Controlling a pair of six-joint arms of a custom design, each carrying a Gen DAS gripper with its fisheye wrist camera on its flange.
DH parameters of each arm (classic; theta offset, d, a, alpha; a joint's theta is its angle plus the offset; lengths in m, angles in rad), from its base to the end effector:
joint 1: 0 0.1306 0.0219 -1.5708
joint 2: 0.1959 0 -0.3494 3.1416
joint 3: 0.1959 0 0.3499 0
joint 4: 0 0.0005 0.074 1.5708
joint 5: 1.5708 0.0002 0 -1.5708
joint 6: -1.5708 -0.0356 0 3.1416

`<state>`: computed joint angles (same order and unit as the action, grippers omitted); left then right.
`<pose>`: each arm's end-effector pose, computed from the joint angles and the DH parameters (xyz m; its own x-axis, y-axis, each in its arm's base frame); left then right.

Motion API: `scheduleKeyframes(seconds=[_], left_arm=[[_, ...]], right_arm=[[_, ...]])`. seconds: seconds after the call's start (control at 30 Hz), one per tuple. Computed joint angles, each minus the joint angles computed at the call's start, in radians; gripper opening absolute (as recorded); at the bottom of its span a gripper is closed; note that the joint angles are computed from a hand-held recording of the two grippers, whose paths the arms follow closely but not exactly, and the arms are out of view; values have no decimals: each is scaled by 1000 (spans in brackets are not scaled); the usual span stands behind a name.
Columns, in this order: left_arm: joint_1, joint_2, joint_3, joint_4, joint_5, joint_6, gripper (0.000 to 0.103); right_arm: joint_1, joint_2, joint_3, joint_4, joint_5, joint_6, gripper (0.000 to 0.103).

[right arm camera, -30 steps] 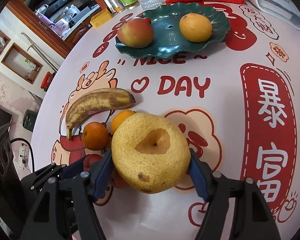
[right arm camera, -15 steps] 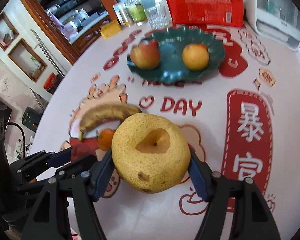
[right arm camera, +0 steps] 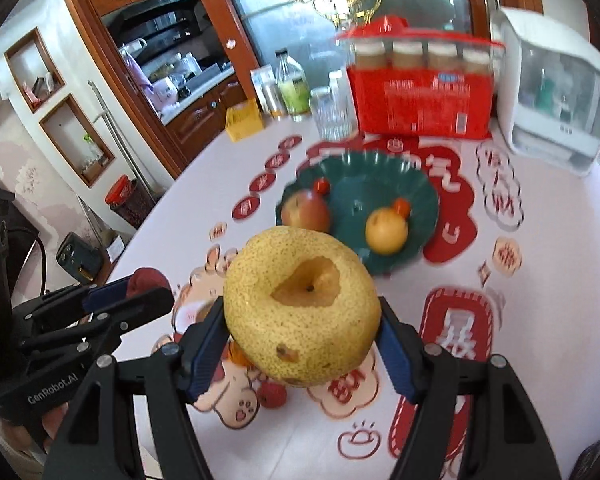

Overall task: Organize fruits
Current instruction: 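Carry the pear and red apple over the green plate with both tools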

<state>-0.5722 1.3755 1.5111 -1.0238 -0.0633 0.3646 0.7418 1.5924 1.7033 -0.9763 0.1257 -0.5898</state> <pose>0.3690 -0.2356 0.4422 -0.7902 0.0857 -0.6068 0.2409 0.9539 -0.1791 0.3836 0.3448 0.4271 -0.8060 0.0099 -0.5919 -0.1950 0.9396 0.2813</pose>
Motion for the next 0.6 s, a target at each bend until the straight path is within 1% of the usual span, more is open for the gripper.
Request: scheduleKeyframes(seconds=[0.13,0.23,0.3,0.4,0.57,0.6], left_arm=[[8,63,142,-60,-26,-27,31],[13,129,265,-108,-59,-44,31],[21,170,334,-130,-60,-56,31],[32,234,433,-157,-64,-74,31],[70,359,576,-186,-45,-94,31],[82,392,607,-190,-33,-93,31]], right_arm=[[-50,50,154,-54,-8,42,70],[-89,122,309,-114,-12,72,70],[-108,172,401,-151,-15,89,70],[-140,281,573,-224,-24,111,70],[-175,445,791,-327,-10,110,70],[-179,467,813,-336,-6,105,70]])
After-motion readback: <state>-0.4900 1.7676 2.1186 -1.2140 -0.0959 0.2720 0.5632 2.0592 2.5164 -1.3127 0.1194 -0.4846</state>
